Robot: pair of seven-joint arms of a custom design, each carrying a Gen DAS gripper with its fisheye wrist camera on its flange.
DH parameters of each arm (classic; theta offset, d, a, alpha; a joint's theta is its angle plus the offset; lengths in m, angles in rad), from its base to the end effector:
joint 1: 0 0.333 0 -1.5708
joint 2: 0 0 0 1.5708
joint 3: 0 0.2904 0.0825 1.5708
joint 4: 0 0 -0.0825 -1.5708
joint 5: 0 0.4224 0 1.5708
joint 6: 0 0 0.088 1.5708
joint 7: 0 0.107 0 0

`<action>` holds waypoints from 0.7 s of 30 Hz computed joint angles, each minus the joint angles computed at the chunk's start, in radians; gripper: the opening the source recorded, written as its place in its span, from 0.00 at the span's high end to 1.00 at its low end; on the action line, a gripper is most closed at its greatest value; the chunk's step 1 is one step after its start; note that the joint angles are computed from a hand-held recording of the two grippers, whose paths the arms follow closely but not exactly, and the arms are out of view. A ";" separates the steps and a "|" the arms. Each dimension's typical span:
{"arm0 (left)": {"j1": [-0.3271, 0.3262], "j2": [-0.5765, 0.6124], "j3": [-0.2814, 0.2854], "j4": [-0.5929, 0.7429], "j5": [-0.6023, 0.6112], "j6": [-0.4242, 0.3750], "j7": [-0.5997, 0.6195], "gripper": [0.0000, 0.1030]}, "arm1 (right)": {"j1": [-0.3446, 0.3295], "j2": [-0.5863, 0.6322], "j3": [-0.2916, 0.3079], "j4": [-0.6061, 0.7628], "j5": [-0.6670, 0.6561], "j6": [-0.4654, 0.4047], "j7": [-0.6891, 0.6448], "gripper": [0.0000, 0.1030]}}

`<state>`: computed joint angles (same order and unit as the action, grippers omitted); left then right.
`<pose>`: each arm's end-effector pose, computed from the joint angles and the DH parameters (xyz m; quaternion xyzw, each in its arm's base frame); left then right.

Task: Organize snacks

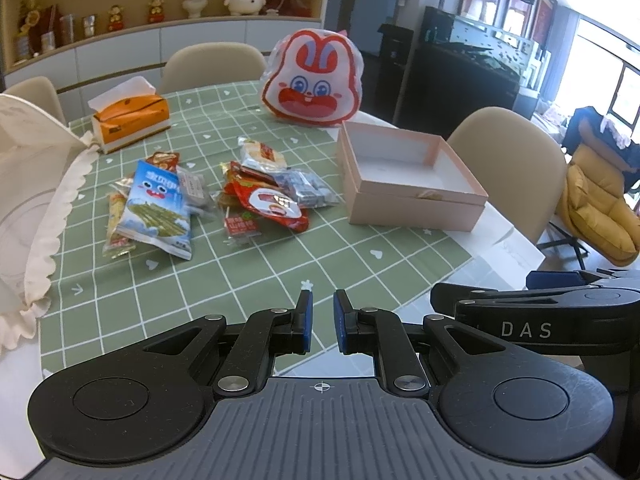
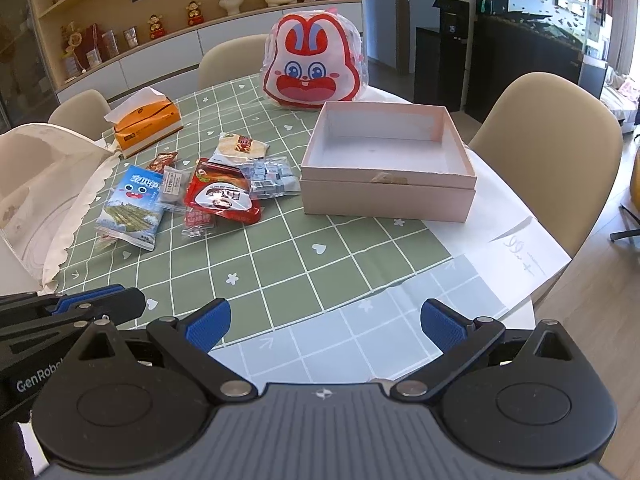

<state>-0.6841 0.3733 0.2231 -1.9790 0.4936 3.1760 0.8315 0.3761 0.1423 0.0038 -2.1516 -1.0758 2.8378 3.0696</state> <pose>0.5773 -0.3454 0.3206 -0.5532 0.7291 -0.3540 0.1924 0.5466 0.2675 0.3247 -0.6041 0.7100 -0.2400 0.2708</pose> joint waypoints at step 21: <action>0.005 0.000 -0.013 -0.001 -0.057 0.023 0.071 0.86 | -0.008 -0.014 0.004 -0.010 -0.027 0.001 0.032 0.01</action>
<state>-0.6788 0.3736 0.2102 -1.9802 0.4364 3.1991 0.9025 0.3686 0.1282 0.0077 -2.1612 -1.1026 2.8386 3.1012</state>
